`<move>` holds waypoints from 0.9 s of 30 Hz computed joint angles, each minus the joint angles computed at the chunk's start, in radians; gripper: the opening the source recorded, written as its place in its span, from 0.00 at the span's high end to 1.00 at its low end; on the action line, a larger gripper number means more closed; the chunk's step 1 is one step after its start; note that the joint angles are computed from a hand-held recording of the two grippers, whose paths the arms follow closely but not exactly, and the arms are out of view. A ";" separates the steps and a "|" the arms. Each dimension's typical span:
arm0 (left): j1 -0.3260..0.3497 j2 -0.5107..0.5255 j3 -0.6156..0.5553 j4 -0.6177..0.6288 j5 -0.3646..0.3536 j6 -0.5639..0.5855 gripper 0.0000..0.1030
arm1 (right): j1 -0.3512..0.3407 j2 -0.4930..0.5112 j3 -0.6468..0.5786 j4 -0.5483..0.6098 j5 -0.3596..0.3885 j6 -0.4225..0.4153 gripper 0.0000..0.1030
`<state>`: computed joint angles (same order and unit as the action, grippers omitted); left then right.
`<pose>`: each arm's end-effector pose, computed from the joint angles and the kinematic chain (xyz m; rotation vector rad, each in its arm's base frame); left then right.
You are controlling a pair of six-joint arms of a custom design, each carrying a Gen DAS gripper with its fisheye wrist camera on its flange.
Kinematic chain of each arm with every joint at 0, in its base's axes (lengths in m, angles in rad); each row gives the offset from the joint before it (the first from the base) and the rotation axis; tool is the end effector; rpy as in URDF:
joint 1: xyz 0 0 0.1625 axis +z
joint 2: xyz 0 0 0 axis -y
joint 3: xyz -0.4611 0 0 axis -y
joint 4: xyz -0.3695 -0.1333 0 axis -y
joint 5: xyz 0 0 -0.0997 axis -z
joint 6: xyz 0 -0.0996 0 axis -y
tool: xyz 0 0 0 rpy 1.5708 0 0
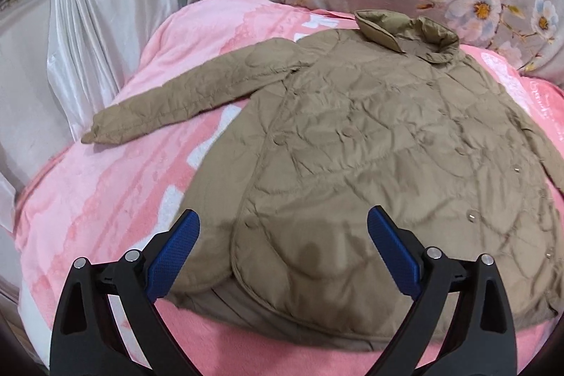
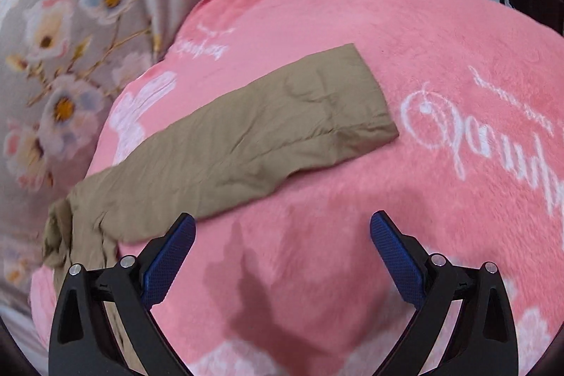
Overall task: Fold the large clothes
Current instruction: 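Grasp the sleeve cuff with the right tool and lift it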
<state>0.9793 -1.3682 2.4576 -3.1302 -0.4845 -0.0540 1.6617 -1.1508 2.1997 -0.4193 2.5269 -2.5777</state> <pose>-0.0246 -0.4337 0.2905 0.2641 2.0983 -0.8761 0.0844 -0.3537 0.1488 -1.0522 -1.9528 1.3906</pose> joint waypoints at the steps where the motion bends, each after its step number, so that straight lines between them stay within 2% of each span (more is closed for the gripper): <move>1: 0.007 0.014 -0.006 -0.021 0.004 0.018 0.09 | -0.015 -0.004 -0.003 -0.019 0.010 -0.028 0.07; 3: 0.026 0.031 -0.022 -0.030 -0.002 0.034 0.09 | -0.019 0.004 -0.015 -0.034 0.040 -0.059 0.13; 4: 0.036 0.040 -0.030 -0.033 -0.003 0.038 0.09 | -0.024 0.003 -0.017 -0.049 0.043 -0.076 0.19; 5: 0.044 0.048 -0.035 -0.042 -0.004 0.047 0.09 | -0.032 -0.005 -0.010 -0.080 0.033 -0.099 0.31; 6: 0.050 0.056 -0.039 -0.049 -0.001 0.053 0.09 | -0.044 -0.010 -0.012 -0.084 0.017 -0.100 0.37; 8: 0.061 0.079 -0.047 -0.076 0.010 0.068 0.09 | -0.061 -0.016 -0.015 -0.088 -0.006 -0.089 0.55; 9: 0.066 0.085 -0.051 -0.082 0.011 0.074 0.09 | -0.066 -0.020 -0.015 -0.106 -0.018 -0.103 0.61; 10: 0.070 0.090 -0.055 -0.085 0.010 0.079 0.09 | -0.068 -0.019 -0.023 -0.107 -0.030 -0.119 0.76; 12: 0.078 0.102 -0.060 -0.104 0.013 0.095 0.09 | -0.048 0.004 -0.073 -0.085 -0.011 -0.164 0.91; 15: 0.087 0.119 -0.070 -0.131 0.020 0.117 0.09 | 0.038 0.043 -0.149 -0.138 0.066 -0.310 0.93; 18: 0.098 0.135 -0.084 -0.160 0.022 0.139 0.09 | 0.138 0.093 -0.240 -0.198 0.078 -0.502 0.94; 19: 0.102 0.141 -0.090 -0.169 0.025 0.143 0.09 | 0.170 0.119 -0.286 -0.186 0.059 -0.551 0.94; 22: 0.111 0.146 -0.104 -0.181 0.021 0.150 0.09 | 0.244 0.220 -0.441 -0.083 -0.024 -0.630 0.95; 24: 0.116 0.151 -0.110 -0.195 0.021 0.159 0.09 | 0.280 0.296 -0.540 -0.010 -0.085 -0.668 0.95; 27: 0.128 0.149 -0.121 -0.199 0.018 0.163 0.08 | 0.316 0.417 -0.698 0.134 -0.187 -0.682 0.96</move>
